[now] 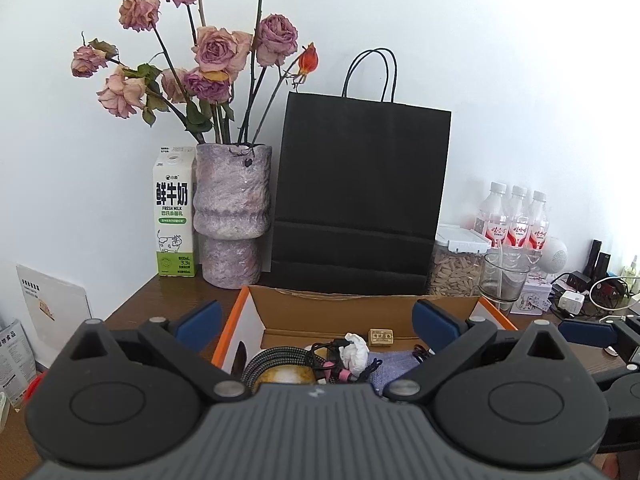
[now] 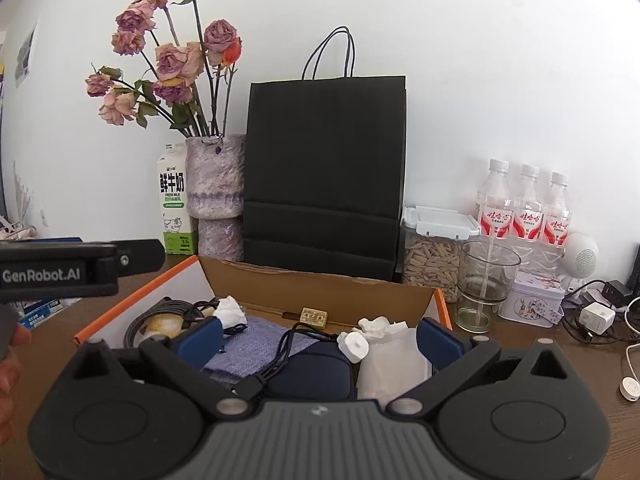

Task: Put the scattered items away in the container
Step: 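Withdraw both grippers from the box toward the remaining white caps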

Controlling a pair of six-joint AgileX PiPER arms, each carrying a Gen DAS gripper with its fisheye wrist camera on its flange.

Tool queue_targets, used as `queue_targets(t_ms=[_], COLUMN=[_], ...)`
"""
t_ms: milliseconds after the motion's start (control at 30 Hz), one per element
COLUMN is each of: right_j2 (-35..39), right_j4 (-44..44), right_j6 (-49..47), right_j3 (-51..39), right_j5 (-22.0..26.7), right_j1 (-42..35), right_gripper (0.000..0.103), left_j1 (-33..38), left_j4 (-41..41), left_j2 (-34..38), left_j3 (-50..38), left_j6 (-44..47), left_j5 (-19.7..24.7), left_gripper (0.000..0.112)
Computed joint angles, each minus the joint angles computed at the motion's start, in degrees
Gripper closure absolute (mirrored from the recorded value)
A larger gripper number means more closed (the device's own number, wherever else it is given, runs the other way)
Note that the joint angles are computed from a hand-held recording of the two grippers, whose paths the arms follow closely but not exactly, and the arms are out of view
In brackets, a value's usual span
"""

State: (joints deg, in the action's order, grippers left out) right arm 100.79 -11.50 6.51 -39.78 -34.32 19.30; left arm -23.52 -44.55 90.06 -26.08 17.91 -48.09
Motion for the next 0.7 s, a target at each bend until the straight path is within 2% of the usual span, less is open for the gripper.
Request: queue_targets(t_ms=[400,700], right_j2=[-8.1,-8.4], right_j4=[9.5,17.7], right_j6=[-5.9,-11.0], right_j3=[11.1,15.2], right_j5=[-1.0,-1.7], right_j1=[5.6,11.2], right_gripper=[0.000,0.000], left_j1=[-4.7,-0.3], left_j4=[-9.3,-6.7], left_j2=[-13.4,-15.9], left_j3=[11.9,18.9], left_j6=[4.5,2.0], left_j5=[-1.9,-0.2], left_gripper=[0.009,0.009])
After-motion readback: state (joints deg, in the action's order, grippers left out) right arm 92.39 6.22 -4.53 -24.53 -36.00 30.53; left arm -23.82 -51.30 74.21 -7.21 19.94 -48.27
